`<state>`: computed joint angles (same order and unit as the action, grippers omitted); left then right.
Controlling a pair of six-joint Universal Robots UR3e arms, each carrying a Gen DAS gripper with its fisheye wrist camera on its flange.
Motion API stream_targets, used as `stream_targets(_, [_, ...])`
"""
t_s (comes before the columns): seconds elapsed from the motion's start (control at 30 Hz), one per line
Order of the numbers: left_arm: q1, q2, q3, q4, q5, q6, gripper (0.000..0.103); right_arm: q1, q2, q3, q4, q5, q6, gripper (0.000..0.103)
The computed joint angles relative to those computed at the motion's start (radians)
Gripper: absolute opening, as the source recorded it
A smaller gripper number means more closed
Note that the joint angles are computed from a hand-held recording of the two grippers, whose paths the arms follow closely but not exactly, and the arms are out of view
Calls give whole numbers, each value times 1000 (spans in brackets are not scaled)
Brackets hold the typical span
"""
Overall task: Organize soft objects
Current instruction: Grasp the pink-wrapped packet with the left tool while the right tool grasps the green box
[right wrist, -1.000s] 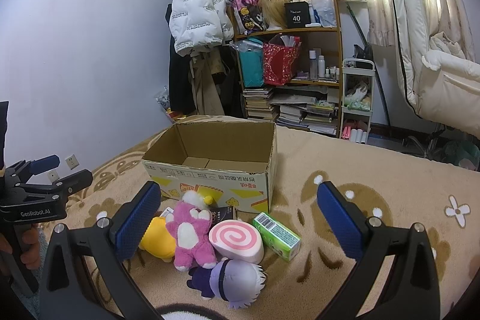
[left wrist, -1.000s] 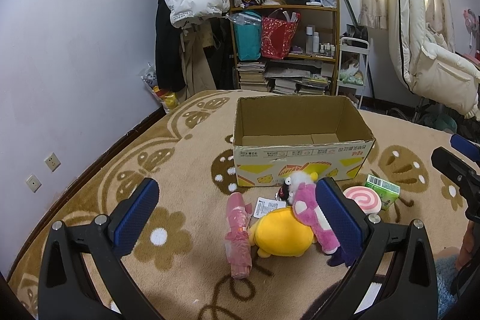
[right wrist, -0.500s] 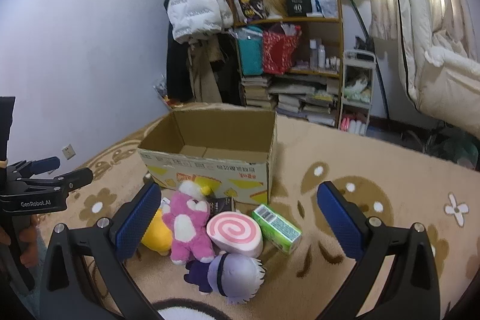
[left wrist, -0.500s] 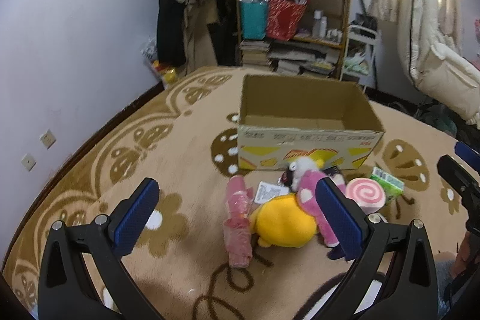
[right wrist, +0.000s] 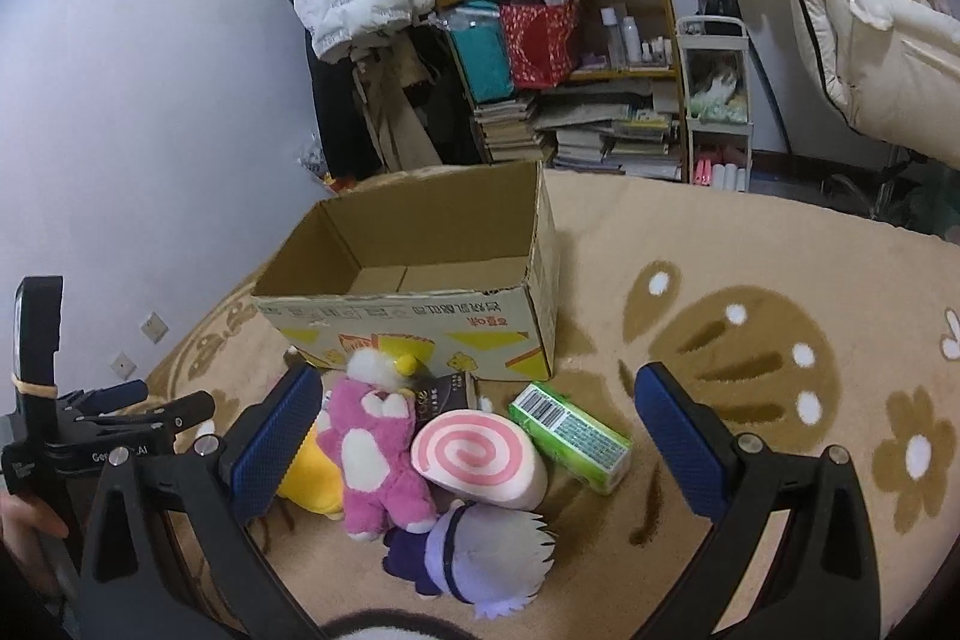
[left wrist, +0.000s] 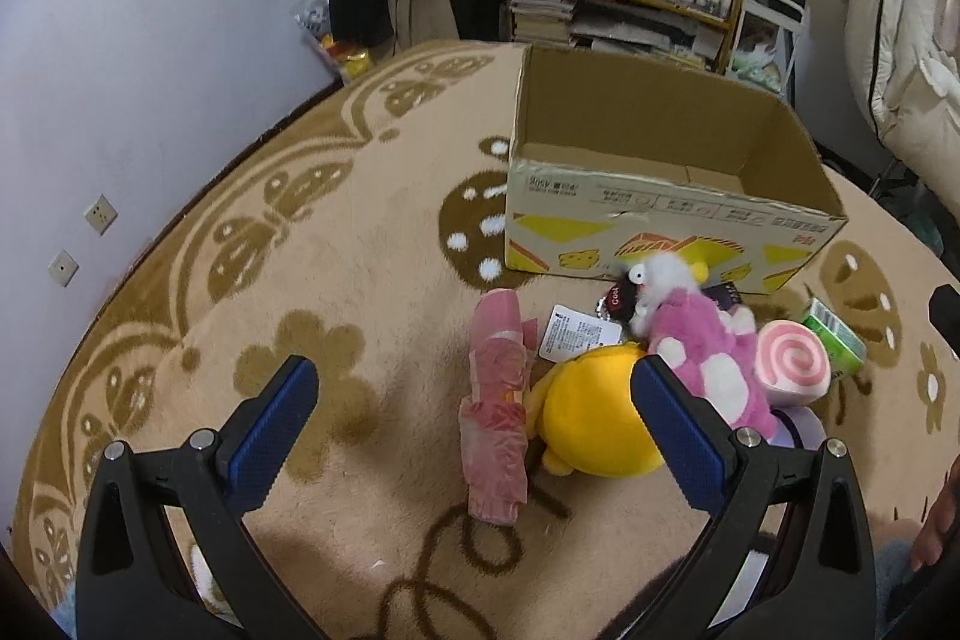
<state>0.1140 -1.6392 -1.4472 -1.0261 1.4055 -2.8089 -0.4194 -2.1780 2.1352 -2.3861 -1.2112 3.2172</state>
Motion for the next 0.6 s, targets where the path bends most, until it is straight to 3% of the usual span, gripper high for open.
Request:
stream_targets(0.43, [-71,-207,113,-31,115,-66,103,10,246,-40,-46,-44,1,103])
stream_targets(0.6, [-80,-274,185,-83,129,-64,103,4,291,-38,-53,-51,7,97])
